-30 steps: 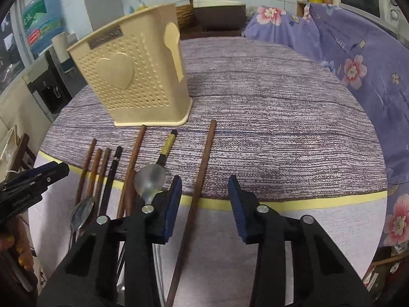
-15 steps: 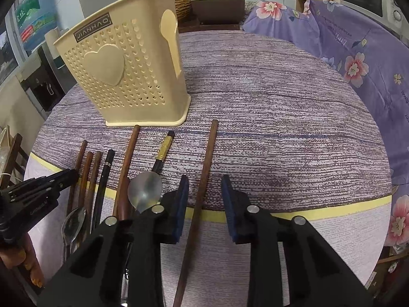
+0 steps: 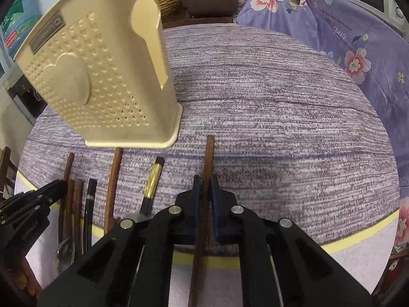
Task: Organize utensils
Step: 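Lift both held chopsticks and carry them above the cream utensil holder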
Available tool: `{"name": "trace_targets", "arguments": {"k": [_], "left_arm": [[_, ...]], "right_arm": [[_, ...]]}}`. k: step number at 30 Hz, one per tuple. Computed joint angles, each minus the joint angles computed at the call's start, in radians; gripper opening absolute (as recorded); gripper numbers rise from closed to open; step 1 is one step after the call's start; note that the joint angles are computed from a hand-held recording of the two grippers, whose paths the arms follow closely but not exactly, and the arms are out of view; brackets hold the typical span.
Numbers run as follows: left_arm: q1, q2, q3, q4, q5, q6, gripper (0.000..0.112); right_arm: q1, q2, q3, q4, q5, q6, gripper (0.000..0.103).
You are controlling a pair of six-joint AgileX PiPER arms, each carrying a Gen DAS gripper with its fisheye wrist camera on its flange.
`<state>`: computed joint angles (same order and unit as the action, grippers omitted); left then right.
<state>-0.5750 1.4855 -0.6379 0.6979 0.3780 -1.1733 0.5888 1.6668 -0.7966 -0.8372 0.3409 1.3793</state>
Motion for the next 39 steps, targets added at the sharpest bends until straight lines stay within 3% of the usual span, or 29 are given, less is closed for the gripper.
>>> {"name": "trace_targets", "arguments": {"k": [8,13,15,19,23,27,34,39], "left_arm": [[0.059,0.006,-0.003,-0.073,-0.053,0.105,0.009],[0.073,-0.038,0.016,0.006,-0.073,0.026,0.009],[0.075,-0.094,0.026,0.011,-0.076,0.022,0.008],[0.039,-0.240,0.022,0.106,0.001,-0.050,0.008],[0.088,-0.370,-0.027,-0.013,0.037,0.118,0.008],[0.045,-0.439,-0.047,0.080,0.108,0.038,0.008],[-0.003,-0.472,-0.031,0.170,0.155,-0.075,0.008],[0.047,-0.512,-0.022,0.117,0.123,0.004,0.008]], "right_arm": [[-0.045,0.003,-0.002,-0.002,-0.051,-0.032,0.008],[-0.069,-0.072,0.048,-0.204,-0.110,0.146,0.008],[-0.065,-0.127,0.067,-0.294,-0.094,0.221,0.008],[-0.062,-0.273,0.104,-0.386,-0.071,0.262,0.008],[-0.065,-0.439,0.116,-0.320,-0.040,0.152,0.008],[-0.077,-0.530,0.099,-0.139,-0.028,-0.069,0.008],[-0.030,-0.563,0.107,-0.169,0.029,-0.049,0.008],[-0.008,-0.579,0.100,-0.169,0.063,-0.060,0.007]]}}
